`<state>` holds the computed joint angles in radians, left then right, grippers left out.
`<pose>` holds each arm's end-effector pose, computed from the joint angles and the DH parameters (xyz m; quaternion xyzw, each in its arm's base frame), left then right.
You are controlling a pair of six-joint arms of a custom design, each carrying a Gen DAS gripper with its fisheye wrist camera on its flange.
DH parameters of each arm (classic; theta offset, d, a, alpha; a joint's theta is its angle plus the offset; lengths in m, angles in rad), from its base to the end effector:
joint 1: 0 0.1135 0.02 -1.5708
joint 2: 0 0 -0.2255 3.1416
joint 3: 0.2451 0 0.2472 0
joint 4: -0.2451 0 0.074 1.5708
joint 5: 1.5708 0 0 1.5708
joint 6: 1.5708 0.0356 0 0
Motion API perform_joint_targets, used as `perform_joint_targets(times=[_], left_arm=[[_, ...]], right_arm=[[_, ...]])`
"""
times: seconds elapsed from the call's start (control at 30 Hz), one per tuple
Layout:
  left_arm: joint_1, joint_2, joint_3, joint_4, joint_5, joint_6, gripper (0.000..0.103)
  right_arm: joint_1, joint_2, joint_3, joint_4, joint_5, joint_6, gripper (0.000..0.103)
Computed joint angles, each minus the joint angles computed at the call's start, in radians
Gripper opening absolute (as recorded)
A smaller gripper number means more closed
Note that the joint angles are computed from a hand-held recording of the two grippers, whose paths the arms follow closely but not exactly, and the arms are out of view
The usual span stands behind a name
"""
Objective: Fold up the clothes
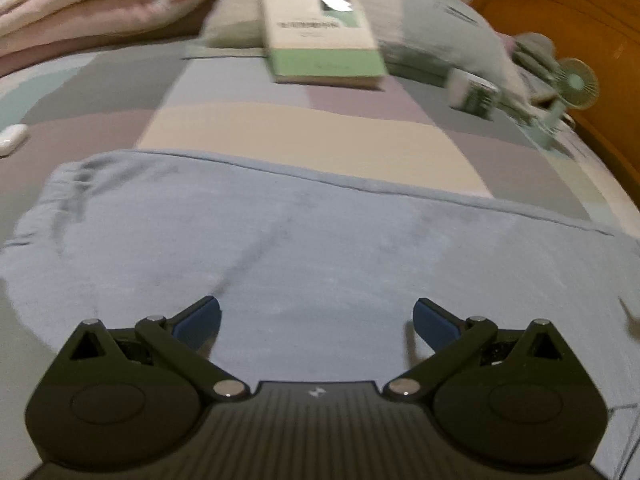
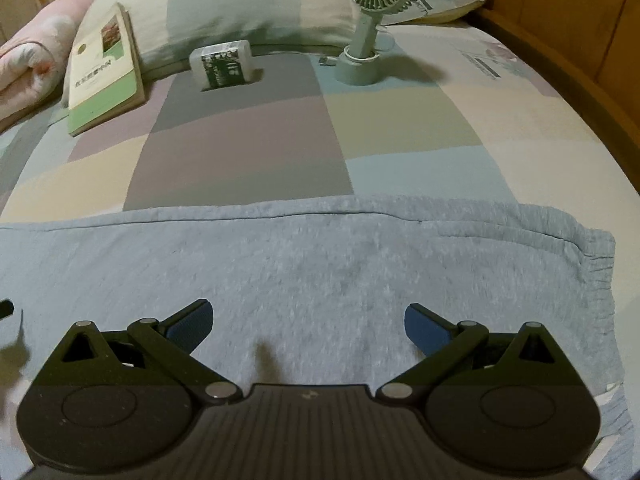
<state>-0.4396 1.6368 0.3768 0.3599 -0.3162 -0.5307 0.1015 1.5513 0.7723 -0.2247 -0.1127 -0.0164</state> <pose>0.2150 -0.0889 0.0441 -0.0942 0.9292 -0.0200 0.3568 0.2853 0.0331 0.1209 -0.0722 0.9560 0.0659 0.2768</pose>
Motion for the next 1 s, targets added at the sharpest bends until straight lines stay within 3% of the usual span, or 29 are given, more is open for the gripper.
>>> perform_joint_targets(times=[0.1, 0.27, 0.4, 0.5, 0.63, 0.77, 0.87, 1.0], left_arm=[[-0.088, -0.033, 0.018, -0.053, -0.114, 0.006, 0.102], [-0.178, -0.031, 0.024, 0.016, -0.101, 0.069, 0.102], [-0.243, 0.003, 0.074, -0.023, -0.154, 0.073, 0.102], [-0.279, 0.02, 0.102, -0.04, -0.178, 0.071, 0.102], [-0.335, 0.088, 0.165, -0.049, -0.195, 0.048, 0.102], [-0.454, 0.158, 0.333, -0.29, -0.258, 0.0, 0.102], [-0.589, 0.157, 0.388, -0.413, -0.294, -0.051, 0.102], [-0.767, 0.191, 0.475, -0.547, -0.3, -0.152, 0.102]], right_arm=[[-0.047, -0.032, -0.018, -0.006, -0.025, -0.028, 0.103], [-0.191, -0.085, -0.068, -0.034, -0.097, -0.075, 0.103], [-0.359, -0.18, -0.141, -0.083, -0.16, -0.148, 0.103], [-0.54, -0.277, -0.19, -0.178, -0.266, -0.264, 0.103], [-0.821, -0.316, -0.19, -0.368, -0.418, -0.528, 0.103], [-0.972, -0.204, -0.11, -0.507, -0.494, -0.745, 0.103], [-0.92, -0.111, -0.05, -0.504, -0.538, -0.746, 0.103], [-0.749, 0.037, 0.044, -0.44, -0.593, -0.658, 0.103]])
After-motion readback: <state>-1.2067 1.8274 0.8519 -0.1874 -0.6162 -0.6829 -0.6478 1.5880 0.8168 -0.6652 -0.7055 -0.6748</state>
